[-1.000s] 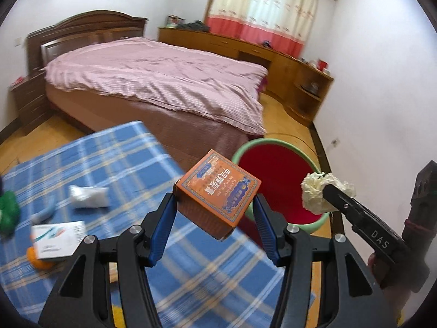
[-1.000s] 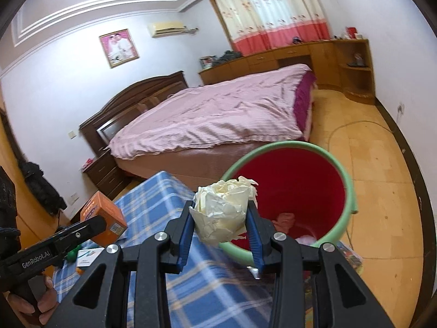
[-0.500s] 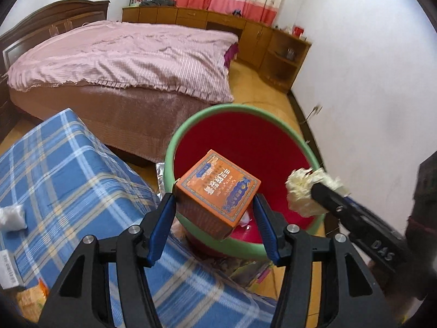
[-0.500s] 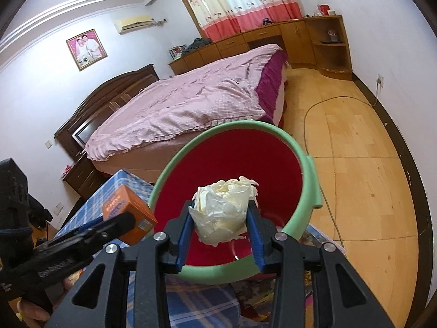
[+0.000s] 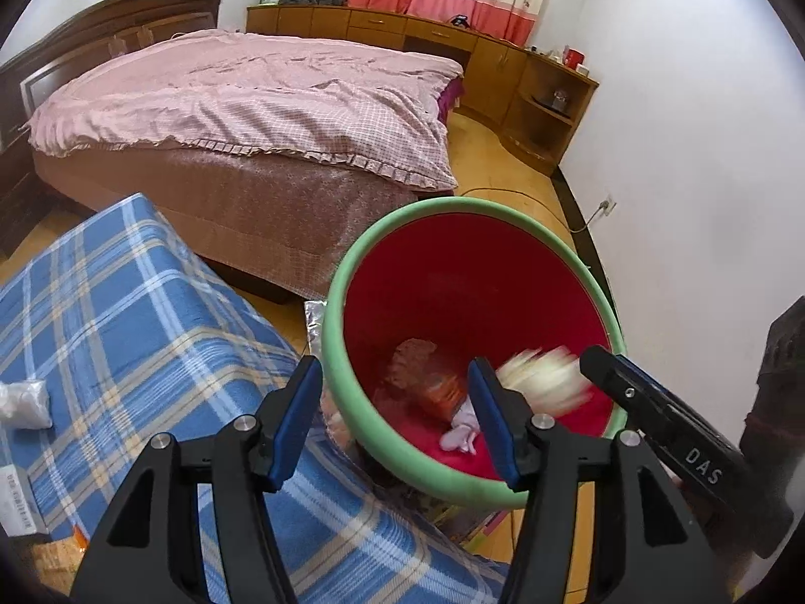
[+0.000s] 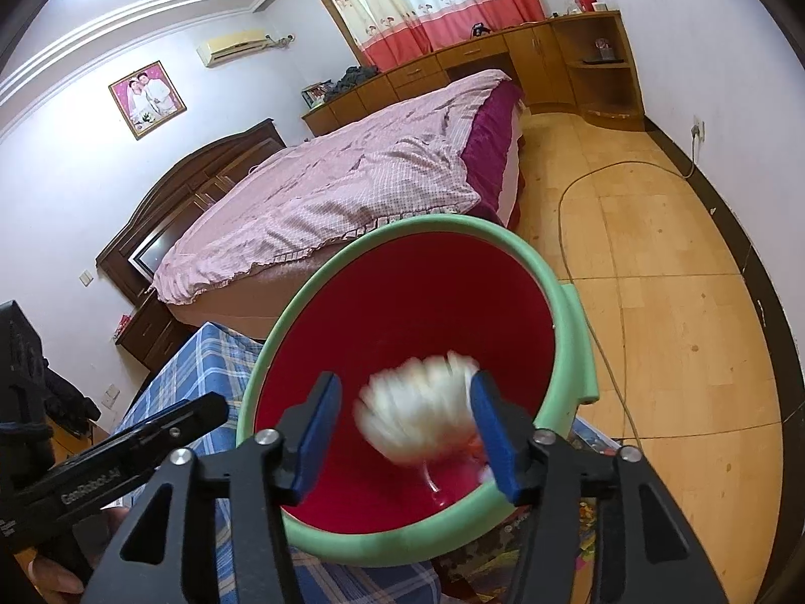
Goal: Collect trash
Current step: 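Carry the orange box and white bag over the red bucket and release both, then move both tools back over the table toward the remaining trash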
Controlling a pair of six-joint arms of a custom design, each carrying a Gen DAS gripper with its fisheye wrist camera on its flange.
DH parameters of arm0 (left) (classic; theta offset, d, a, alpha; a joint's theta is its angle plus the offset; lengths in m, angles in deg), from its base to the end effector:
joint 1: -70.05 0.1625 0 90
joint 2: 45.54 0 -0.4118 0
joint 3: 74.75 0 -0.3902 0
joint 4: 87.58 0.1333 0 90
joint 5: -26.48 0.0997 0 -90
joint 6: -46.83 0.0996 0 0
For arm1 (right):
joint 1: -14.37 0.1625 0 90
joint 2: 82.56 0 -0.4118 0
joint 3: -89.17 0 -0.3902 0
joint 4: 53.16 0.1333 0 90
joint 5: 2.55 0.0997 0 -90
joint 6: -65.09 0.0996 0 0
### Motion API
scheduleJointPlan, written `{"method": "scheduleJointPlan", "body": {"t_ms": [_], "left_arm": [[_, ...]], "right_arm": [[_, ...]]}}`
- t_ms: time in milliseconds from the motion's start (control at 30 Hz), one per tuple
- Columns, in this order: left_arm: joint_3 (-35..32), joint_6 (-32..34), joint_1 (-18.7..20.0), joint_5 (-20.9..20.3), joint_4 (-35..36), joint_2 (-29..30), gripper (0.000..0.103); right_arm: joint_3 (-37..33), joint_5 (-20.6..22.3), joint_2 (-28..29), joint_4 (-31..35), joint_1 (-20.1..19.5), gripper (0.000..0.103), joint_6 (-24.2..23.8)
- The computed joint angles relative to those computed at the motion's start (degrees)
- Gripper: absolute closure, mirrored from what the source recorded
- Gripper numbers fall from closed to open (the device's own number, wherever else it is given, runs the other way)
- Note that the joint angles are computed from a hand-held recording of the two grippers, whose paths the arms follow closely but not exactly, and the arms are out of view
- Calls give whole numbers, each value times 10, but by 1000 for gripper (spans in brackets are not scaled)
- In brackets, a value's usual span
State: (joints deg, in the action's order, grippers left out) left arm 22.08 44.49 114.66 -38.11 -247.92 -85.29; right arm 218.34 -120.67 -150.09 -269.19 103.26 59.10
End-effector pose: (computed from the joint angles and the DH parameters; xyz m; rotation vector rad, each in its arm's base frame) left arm -0.3365 -0.5792 0.0336 0.9513 2.6103 -0.5486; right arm 0.0773 -0.4666 0.2516 -0.2587 -2.2630 1.3790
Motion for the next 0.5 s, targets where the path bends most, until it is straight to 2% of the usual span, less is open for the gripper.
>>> {"method": "scheduleJointPlan", "body": {"t_ms": [300,500], "left_arm": [[47,-30,-3,27,-13,-51,43],[85,-44,-4,52,-27,-95,43]], "right_arm": [[6,3,7,-11,12,33,-2],[9,-10,17,-21,38,30,-1]]}}
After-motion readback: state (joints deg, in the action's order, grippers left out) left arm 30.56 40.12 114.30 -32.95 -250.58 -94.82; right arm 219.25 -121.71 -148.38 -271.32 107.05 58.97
